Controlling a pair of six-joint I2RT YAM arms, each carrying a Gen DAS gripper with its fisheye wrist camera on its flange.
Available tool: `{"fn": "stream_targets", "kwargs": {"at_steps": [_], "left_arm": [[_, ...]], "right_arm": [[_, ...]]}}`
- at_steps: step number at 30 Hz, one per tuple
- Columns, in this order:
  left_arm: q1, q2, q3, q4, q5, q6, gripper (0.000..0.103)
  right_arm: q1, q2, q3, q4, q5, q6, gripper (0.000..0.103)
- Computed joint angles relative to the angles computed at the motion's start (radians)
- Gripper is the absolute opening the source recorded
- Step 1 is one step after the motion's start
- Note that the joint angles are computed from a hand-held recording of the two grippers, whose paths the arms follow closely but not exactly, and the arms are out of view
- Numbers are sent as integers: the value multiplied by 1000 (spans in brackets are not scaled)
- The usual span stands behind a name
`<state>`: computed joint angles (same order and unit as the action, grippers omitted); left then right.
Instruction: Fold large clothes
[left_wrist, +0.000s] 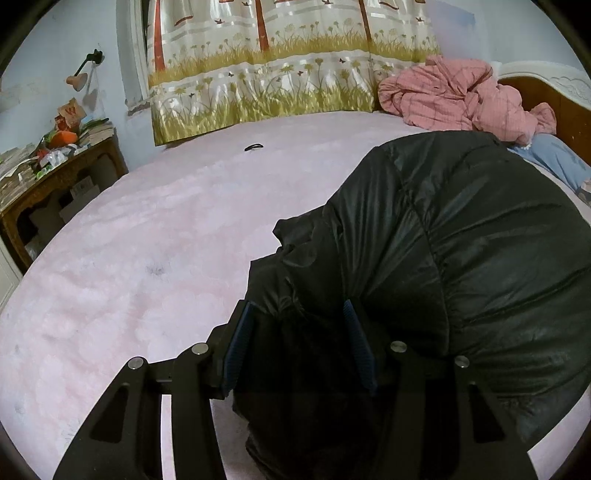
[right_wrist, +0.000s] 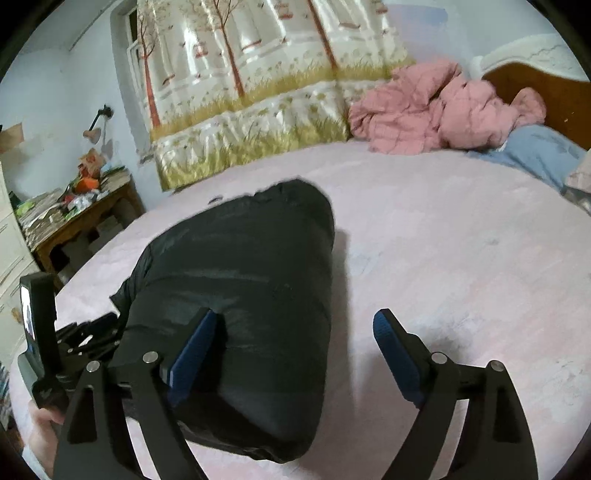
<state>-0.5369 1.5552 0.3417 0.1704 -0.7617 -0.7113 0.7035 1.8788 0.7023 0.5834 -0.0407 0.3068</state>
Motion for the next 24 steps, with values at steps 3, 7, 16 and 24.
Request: {"fn": "stream_targets", "kwargs": {"at_steps": [3,7,16,24], "left_arm": [[-9,-33,-15,11,-6,-1,55],[21,-293,-142,98,117,50,88],[162,-392,-157,13,284,-7,103],[544,-164,-247,382,909,-24,103]], "right_arm": [[-35,71,69,-52,-170,34,82],[23,62,48,-17,-55,-4,73],[176,28,7,41,163,-170,71],[162,-4,-28,94,217,-161,80]]}}
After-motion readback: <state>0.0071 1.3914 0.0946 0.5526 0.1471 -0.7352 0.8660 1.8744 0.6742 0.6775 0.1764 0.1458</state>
